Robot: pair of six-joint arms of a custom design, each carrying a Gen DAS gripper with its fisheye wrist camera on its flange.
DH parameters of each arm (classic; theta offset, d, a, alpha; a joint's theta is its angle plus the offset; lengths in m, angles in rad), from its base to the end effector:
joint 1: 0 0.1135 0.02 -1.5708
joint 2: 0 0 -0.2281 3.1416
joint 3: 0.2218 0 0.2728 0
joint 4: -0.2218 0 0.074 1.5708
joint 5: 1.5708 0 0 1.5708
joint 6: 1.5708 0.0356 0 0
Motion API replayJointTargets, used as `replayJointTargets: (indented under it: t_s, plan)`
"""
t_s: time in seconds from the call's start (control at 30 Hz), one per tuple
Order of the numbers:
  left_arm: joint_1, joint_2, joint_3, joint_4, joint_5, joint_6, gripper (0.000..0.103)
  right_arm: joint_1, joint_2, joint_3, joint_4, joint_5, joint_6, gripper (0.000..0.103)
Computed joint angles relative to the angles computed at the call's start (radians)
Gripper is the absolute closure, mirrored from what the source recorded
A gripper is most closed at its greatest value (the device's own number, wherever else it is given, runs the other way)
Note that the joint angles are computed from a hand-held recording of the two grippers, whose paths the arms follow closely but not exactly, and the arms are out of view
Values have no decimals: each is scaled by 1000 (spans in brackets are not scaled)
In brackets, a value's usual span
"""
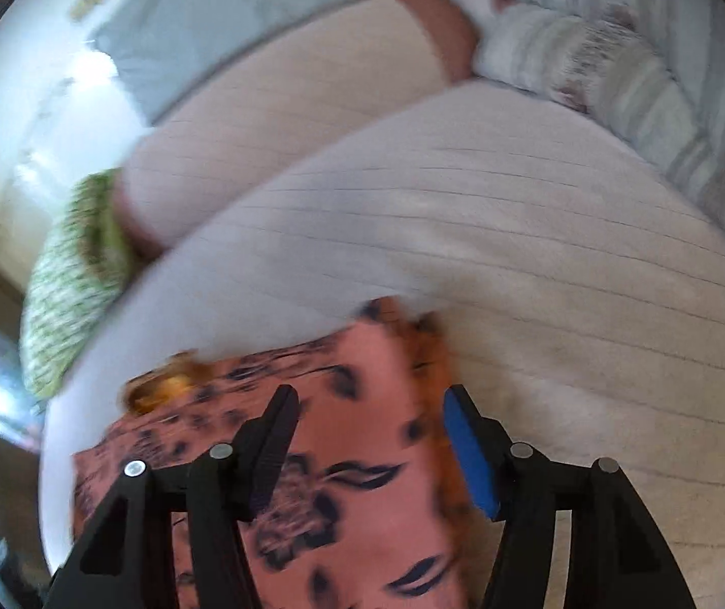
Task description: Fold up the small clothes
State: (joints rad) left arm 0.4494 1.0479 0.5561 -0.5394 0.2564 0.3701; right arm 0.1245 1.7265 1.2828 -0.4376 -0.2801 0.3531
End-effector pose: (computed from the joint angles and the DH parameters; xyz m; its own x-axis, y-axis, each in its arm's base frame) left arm 0.2063 0.0895 0.1453 -0.8300 -0.0118 -0.5577 -0.0028 0.9999 -0.0170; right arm 0.3861 0.0582 0.1953 -0.8200 0.2323 -0.5231 -0.0110 0.9074 0.4201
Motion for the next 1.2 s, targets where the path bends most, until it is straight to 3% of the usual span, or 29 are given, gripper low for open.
replayJointTargets:
  t_s: [0.03,0.07,0.13,0.27,0.33,0.5,0.6,0.7,0.83,0.97,1.07,1.2]
  plan:
    - [1,0,2,-3,0,-2,28,-2,49,32,-37,-36,-37,29]
    - [4,1,7,-13,3,-2,28,-15,113,79,-99,-46,-68,29]
    - [17,-15,17,-47,19,4,28,-70,138,60,-88,-104,2,35]
    - [37,-72,9,-72,33,9,28,-137,-113,-116,-52,-196,82,32]
    - [40,-80,12,-76,59,-23,28,-155,-287,-258,-48,-217,113,24]
    - [-10,-126,5,-88,56,-49,28,-165,-596,-606,-54,-340,230,24]
    - [-43,-138,2,-94,42,-56,28,-127,-654,-718,-6,-338,341,24]
    - [-55,-151,7,-110,30,-65,28,-127,-583,-744,137,-336,456,24]
    - [-44,-173,14,-126,24,-90,28,-139,-553,-727,222,-309,512,24]
    - [-40,-153,21,-114,11,-103,27,-112,-600,-709,191,-235,469,24]
    - [-53,-114,33,-106,-3,-113,27,-104,-494,-652,165,-257,478,24]
    - [-64,-123,33,-95,1,-126,27,-90,-519,-635,176,-233,473,24]
